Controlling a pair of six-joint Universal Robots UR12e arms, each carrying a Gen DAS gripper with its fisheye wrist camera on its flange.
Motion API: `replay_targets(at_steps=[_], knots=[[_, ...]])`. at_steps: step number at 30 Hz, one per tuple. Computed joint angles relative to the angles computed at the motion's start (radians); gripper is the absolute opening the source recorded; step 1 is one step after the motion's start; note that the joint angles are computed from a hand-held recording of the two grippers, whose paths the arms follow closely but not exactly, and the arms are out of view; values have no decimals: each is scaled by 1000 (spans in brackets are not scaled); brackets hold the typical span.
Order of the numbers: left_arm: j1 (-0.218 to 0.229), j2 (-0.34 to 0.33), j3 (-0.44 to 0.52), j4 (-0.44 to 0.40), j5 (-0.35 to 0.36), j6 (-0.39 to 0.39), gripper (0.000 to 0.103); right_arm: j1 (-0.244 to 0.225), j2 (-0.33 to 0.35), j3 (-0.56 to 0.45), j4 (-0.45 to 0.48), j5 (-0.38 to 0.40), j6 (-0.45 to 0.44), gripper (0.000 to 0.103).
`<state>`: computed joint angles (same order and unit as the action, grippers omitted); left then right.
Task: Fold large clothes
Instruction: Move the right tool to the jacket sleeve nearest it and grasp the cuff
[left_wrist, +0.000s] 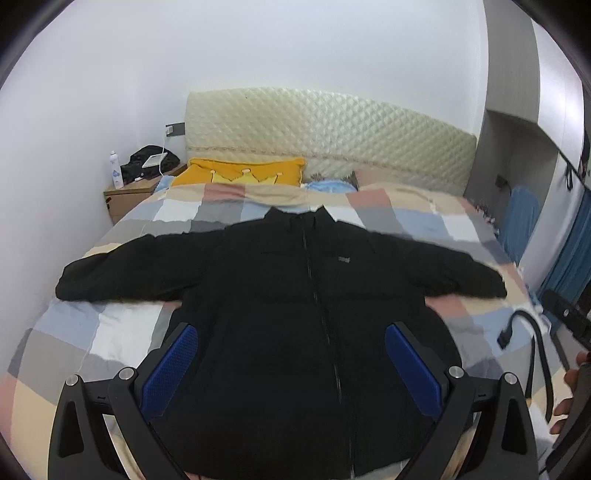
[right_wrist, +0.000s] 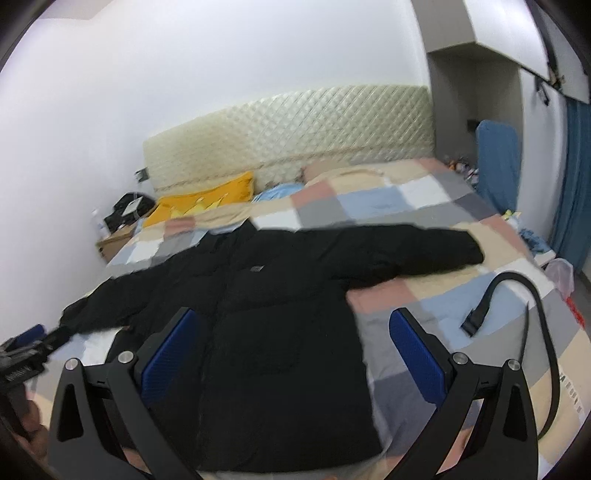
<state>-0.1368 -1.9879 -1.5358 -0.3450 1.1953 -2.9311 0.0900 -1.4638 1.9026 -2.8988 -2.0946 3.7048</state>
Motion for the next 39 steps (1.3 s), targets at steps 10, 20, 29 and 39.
replay_targets(at_steps=[10,20,29,39], knots=[[-1,-92,124,55,4,-25,103,-53,86,-7,-203,-107,-85,103],[-28,-196,221,-22,61,19,103,-124,135,-29,-156,-41,-124,103],[-33,-243,226,27,98,19,102,-206,164,-26,-132,58,-99,103],[-20,-268,235,-31,98,-21,102,-295,219,-8,-166,59,-25,103]])
